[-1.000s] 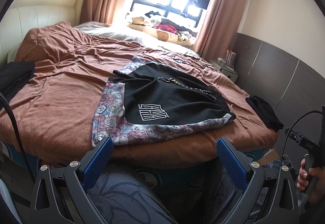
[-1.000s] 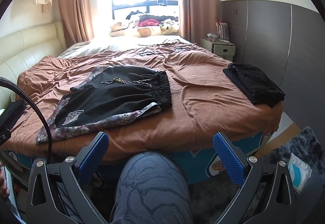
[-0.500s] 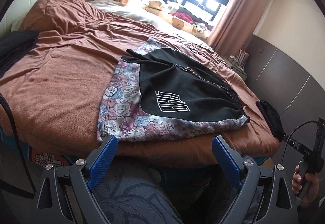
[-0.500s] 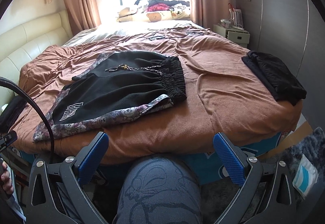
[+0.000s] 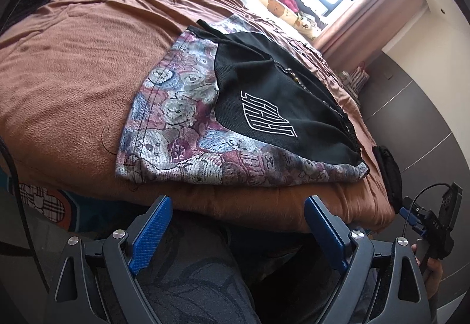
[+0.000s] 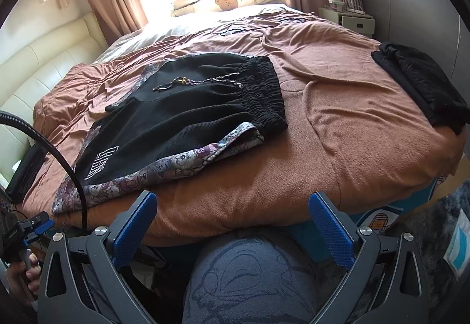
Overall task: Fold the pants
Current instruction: 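Move both tools down toward the black floral-lined shorts, then grasp the floral leg edge with the left tool while the right tool grasps the black waistband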
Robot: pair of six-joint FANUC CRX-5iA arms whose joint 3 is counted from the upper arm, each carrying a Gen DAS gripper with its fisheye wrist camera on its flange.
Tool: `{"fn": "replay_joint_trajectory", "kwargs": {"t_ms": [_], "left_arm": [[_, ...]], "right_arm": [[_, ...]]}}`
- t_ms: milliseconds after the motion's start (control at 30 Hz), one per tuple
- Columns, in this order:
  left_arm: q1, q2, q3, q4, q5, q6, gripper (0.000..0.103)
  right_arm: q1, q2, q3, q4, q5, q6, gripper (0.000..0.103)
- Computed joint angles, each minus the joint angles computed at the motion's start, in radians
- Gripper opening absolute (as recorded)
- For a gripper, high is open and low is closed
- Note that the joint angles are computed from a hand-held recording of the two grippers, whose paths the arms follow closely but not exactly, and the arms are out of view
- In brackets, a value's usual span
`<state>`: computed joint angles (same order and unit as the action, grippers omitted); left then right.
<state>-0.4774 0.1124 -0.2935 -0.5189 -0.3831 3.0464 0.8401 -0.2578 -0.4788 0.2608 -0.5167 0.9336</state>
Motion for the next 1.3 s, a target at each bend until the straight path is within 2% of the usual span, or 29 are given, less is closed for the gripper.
{"fn": "replay_joint_trajectory", "kwargs": {"t_ms": [133,200,333,400,567,733,867,1033,1167,1300], "left_arm": [[0.049,0.025,-0.025,0.107,0.075,-0.081,0.09],[0.062,0.037,-0.026,0.123,0.098,-0.086,0.09],[0.047,0.046,0.013,0.011,0.065,0.029,0.09],[0.038,0.047,0.029,-0.061,0.047,0.124,0.09],[0.005,0.04,0.052,-0.216,-0.026,0.34,0.076],[-0.003,0.023,0.042,-0.244,-0.083,0.415,0.044],[-0.011,0.011,0.032,-0.276,-0.125,0.496,0.035],[-0.003,0.015,0.036,-0.261,-0.148,0.48,0.021],[-0.001,0.018,0.042,-0.262,-0.159,0.489,0.017],[-0.012,0.016,0.052,-0.285,-0.179,0.508,0.011]], "right_arm": [[-0.038,0.037,0.063,-0.144,-0.019,0.136,0.103],[-0.063,0.059,0.098,-0.218,-0.029,0.202,0.103],[-0.101,0.104,0.15,-0.304,-0.046,0.272,0.103],[-0.114,0.126,0.174,-0.34,-0.049,0.303,0.103],[-0.155,0.202,0.253,-0.468,-0.068,0.416,0.103],[-0.213,0.29,0.348,-0.627,-0.11,0.53,0.103],[-0.259,0.357,0.419,-0.744,-0.152,0.595,0.103],[-0.309,0.409,0.472,-0.865,-0.168,0.664,0.103],[-0.338,0.447,0.518,-0.933,-0.191,0.7,0.093],[-0.353,0.492,0.566,-0.977,-0.215,0.711,0.091]]}}
